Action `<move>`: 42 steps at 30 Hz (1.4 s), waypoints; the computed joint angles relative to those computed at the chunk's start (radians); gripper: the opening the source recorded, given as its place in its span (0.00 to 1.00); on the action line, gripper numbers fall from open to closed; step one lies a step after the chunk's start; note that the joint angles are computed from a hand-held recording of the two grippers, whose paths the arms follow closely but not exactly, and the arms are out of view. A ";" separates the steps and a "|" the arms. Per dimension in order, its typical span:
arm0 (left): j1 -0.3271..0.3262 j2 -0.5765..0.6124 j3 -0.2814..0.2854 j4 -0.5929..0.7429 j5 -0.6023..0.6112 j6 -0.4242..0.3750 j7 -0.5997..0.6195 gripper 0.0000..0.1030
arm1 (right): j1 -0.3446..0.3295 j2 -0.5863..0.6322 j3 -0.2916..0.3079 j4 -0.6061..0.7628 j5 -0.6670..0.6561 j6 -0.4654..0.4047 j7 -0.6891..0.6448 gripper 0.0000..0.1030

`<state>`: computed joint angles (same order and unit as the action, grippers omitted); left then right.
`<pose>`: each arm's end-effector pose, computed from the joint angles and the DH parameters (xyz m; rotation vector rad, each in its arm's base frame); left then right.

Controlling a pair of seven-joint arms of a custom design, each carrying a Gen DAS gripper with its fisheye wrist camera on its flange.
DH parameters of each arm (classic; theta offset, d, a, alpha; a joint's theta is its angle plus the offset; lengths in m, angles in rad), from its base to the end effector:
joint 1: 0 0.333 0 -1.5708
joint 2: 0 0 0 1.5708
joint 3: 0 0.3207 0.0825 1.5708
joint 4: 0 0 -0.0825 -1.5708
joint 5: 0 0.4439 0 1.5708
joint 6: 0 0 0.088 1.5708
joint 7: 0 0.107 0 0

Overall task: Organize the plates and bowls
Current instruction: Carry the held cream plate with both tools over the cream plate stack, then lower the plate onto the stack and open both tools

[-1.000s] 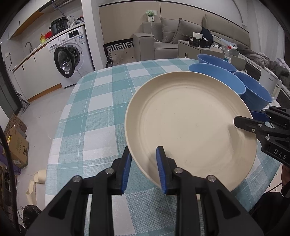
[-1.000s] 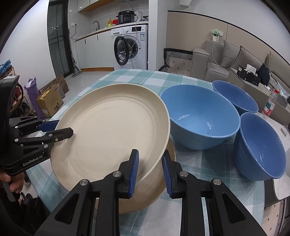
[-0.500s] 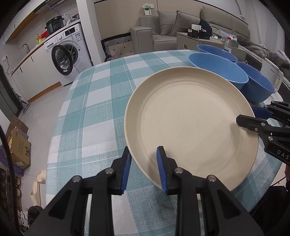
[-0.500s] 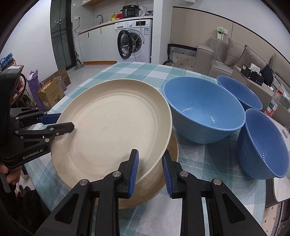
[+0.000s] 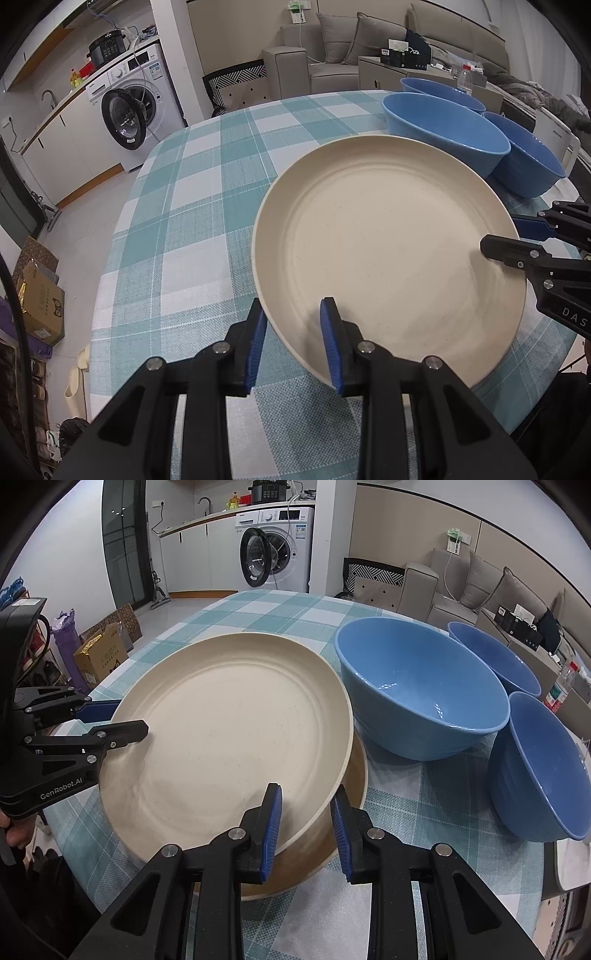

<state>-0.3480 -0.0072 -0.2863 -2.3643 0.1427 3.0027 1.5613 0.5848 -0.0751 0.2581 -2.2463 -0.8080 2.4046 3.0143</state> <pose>0.4662 -0.3558 0.3652 -1.0618 2.4748 -0.7618 0.3908 0.4323 0.3929 -1.8249 1.9100 -0.6954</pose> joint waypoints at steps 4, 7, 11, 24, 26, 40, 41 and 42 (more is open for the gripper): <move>-0.003 0.004 0.000 0.000 -0.013 0.000 0.010 0.29 | 0.001 -0.001 0.000 0.000 0.006 -0.004 -0.003 0.26; -0.005 0.007 0.000 0.002 -0.006 0.001 0.009 0.29 | 0.001 -0.001 0.000 0.000 0.007 -0.007 -0.003 0.26; -0.009 0.009 0.000 0.002 -0.001 -0.004 0.014 0.29 | 0.001 -0.005 0.001 -0.003 0.007 -0.020 -0.001 0.28; -0.017 0.010 -0.004 -0.001 0.010 -0.014 0.037 0.37 | 0.007 0.015 -0.002 0.012 0.023 -0.057 -0.034 0.38; -0.020 0.008 -0.005 -0.005 0.023 -0.011 0.042 0.38 | 0.010 0.021 -0.001 0.018 0.026 -0.080 -0.044 0.40; -0.025 0.017 -0.007 0.005 -0.037 -0.042 0.096 0.52 | 0.019 0.027 -0.005 0.017 0.019 -0.058 -0.069 0.70; -0.026 0.017 -0.007 0.005 -0.055 -0.042 0.109 0.52 | 0.019 0.025 -0.005 0.016 0.015 -0.056 -0.066 0.74; -0.026 0.016 -0.007 0.005 -0.063 -0.041 0.113 0.52 | 0.019 0.022 -0.004 0.014 0.012 -0.056 -0.061 0.78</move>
<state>-0.3738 0.0089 -0.2930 -2.3589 0.0795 2.9612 1.6740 0.6042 -0.0528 0.2544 -2.2319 -0.7958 2.3487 2.9531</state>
